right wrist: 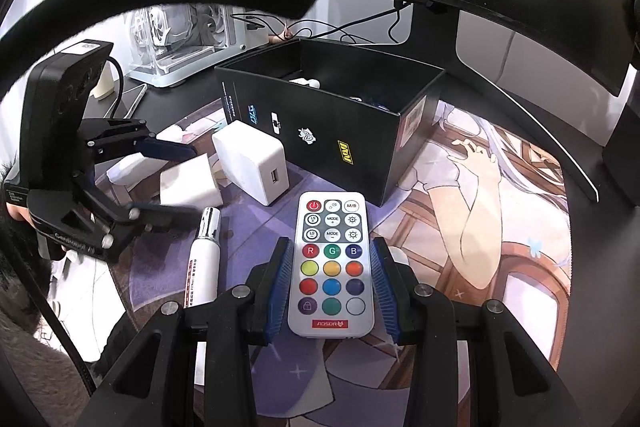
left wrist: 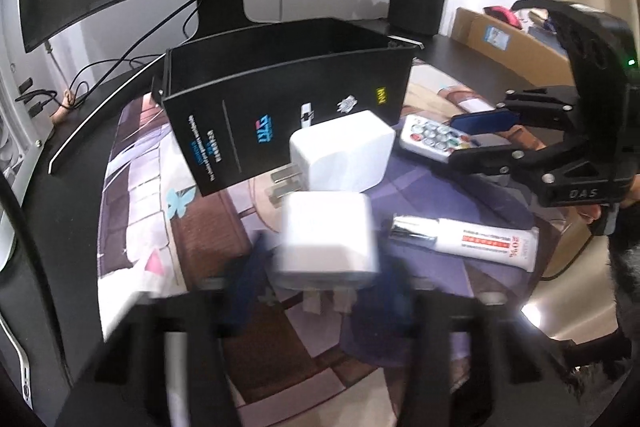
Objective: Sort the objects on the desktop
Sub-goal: 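Grasp the white remote control with the right tool while the left grasps a white charger, then carry the remote and white charger over the black box with both tools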
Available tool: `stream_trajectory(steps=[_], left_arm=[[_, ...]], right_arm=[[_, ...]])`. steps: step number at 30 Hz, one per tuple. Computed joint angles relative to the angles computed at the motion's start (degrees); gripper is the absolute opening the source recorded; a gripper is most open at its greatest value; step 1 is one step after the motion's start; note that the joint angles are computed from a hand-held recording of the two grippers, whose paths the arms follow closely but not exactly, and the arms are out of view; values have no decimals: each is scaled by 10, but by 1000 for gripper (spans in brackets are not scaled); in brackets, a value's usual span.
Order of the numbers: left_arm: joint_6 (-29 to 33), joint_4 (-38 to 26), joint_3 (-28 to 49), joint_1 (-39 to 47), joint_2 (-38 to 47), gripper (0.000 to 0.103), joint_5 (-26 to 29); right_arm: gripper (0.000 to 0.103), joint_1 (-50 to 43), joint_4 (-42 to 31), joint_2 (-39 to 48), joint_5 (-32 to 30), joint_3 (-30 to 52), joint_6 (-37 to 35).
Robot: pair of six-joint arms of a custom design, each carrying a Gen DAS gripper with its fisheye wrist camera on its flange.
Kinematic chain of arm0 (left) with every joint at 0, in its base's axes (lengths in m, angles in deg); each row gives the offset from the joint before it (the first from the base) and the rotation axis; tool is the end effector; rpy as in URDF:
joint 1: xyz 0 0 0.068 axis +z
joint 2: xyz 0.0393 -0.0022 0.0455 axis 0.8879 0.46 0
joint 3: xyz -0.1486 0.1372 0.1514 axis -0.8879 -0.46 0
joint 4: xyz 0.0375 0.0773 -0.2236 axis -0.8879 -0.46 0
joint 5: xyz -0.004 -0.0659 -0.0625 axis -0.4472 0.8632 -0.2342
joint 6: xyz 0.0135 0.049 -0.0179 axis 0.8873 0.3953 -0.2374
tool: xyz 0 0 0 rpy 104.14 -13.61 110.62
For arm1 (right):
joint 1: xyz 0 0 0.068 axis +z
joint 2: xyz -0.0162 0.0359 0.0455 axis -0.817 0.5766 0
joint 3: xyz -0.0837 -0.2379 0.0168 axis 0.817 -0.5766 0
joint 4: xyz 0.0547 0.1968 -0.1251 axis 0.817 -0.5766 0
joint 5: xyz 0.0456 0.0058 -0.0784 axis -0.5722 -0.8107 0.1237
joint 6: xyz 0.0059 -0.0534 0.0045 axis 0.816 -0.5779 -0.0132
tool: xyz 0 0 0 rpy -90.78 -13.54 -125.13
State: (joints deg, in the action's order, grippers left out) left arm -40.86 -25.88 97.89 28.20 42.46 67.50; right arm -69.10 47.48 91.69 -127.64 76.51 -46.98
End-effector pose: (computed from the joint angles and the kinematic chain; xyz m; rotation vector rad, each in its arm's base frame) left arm 0.1775 -0.1152 0.1046 0.3782 2.3591 -0.2183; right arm 0.2382 -0.0379 0.0923 -0.9740 2.1877 0.3931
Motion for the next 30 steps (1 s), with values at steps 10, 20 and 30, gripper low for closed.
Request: stream_trajectory(steps=[10,20,30], left_arm=[[9,-1,-4,11,-9,41,9],[8,-9,-15,24,-37,41,13],[13,-38,-23,27,-87,41,16]], right_arm=[[39,3,2,1,2,-1,1],[39,3,2,-4,-2,-4,3],[39,-13,-15,-20,-14,-3,-10]])
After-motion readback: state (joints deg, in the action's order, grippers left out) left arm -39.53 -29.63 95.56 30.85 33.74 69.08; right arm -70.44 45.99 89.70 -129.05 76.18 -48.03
